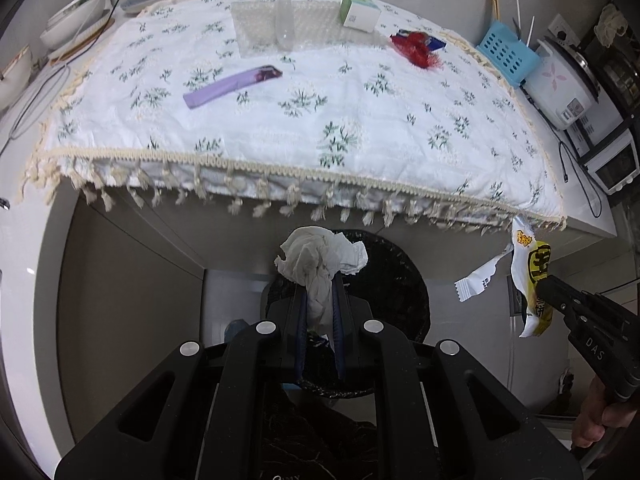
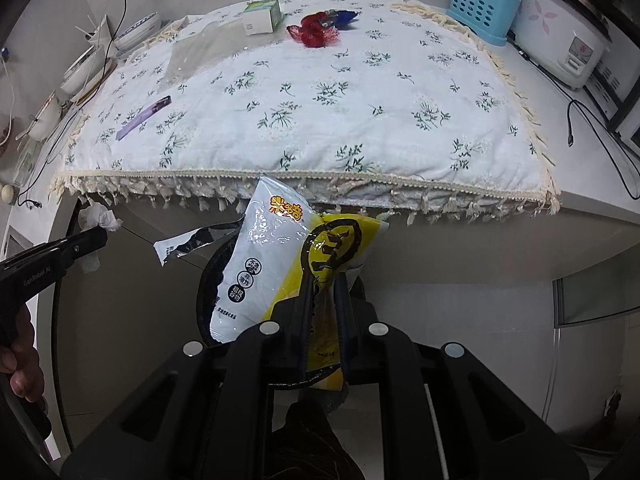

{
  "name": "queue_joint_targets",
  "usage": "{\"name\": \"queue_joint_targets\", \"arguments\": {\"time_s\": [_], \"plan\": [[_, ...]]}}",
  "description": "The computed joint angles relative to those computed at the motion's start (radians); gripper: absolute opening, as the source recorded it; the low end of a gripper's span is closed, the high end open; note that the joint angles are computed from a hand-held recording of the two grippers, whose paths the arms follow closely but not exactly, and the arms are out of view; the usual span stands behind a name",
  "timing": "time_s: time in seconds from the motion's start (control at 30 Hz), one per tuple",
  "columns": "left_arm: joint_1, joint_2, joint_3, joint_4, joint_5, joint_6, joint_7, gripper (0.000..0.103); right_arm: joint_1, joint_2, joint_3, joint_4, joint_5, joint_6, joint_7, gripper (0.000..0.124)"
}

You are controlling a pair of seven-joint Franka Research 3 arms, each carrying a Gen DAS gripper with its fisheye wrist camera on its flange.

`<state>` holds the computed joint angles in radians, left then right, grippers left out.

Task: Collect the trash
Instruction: 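Carry the tissue and snack bag down over the trash bin with both tools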

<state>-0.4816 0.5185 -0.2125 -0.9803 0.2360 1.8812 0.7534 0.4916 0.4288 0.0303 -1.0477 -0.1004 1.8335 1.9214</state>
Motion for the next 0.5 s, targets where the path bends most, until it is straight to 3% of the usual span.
{"name": "queue_joint_targets", "arguments": {"time_s": [0.3, 0.5], "plan": [[-0.003, -0.01, -0.01, -0.093, -0.009, 0.047, -0.047, 0.01, -0.027, -0.07, 0.015, -0.19, 0.028, 0.089, -0.02, 0.01], [-0.017, 0.025, -0.011, -0.088, -0.002, 0.044, -0.06, 0.01, -0.037, -0.077, 0.019, -0.24, 0.036, 0.112, -0.033, 0.01]]}}
